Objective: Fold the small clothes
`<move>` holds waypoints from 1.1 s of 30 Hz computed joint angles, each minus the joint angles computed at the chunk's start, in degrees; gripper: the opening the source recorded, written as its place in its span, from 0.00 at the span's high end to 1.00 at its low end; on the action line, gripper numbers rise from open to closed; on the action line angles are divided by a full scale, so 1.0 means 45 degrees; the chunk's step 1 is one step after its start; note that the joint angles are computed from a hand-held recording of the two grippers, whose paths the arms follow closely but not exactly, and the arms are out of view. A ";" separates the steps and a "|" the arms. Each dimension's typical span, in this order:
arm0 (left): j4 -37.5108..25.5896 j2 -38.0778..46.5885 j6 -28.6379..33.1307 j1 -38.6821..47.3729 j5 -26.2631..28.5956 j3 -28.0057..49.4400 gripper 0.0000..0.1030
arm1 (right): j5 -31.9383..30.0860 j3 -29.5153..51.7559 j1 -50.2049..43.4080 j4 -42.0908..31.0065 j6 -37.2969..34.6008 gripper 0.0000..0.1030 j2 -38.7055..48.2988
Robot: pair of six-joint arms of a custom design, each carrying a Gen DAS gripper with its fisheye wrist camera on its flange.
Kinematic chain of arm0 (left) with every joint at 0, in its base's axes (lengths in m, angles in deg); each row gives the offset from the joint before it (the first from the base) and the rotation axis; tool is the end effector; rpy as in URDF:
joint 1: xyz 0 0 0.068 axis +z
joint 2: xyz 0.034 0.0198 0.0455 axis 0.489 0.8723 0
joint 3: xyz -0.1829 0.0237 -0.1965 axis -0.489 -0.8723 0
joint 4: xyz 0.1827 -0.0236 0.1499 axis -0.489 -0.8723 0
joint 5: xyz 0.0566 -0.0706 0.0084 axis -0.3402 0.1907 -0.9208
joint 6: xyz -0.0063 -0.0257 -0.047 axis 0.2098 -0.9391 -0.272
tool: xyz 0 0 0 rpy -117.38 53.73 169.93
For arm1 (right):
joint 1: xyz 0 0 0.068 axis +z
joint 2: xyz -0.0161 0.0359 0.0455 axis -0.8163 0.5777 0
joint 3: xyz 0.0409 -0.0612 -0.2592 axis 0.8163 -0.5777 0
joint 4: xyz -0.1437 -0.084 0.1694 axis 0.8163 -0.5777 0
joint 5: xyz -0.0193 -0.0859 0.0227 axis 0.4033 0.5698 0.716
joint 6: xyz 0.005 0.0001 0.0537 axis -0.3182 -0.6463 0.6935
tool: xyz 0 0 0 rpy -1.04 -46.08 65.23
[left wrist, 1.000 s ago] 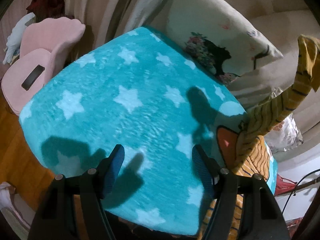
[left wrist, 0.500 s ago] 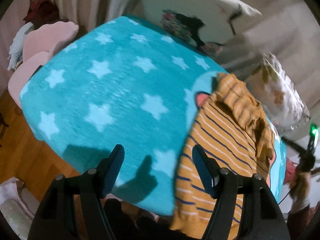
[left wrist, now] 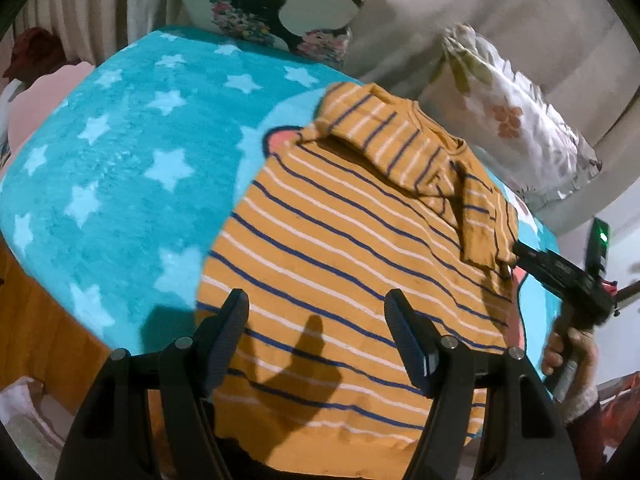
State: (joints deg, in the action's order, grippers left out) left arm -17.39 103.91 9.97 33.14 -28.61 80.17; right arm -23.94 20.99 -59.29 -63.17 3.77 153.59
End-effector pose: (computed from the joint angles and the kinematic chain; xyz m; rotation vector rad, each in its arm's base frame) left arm 0.1347 -0.0014 0.2981 -0.1425 2.6648 -0.4151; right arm 0.2097 -0.0060 0.2607 0.2493 2.5945 0.4378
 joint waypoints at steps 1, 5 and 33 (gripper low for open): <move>-0.0047 -0.0123 -0.0251 -0.0250 -0.0153 -0.0006 0.33 | 0.0128 -0.0139 0.0554 0.0520 0.0179 0.45 0.0302; -0.0335 -0.0487 -0.1004 -0.0904 -0.0785 0.0144 0.33 | 0.1991 -0.0227 0.2727 0.1761 0.0582 0.49 0.2152; 0.0999 0.0518 -0.0661 -0.3125 -0.3057 0.1101 0.29 | 0.3513 -0.0487 -0.0013 -0.2276 -0.0328 0.39 -0.3135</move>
State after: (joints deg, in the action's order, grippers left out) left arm -12.89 106.24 6.99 19.08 -42.36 85.12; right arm -8.13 18.80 -59.34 -73.42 2.30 139.48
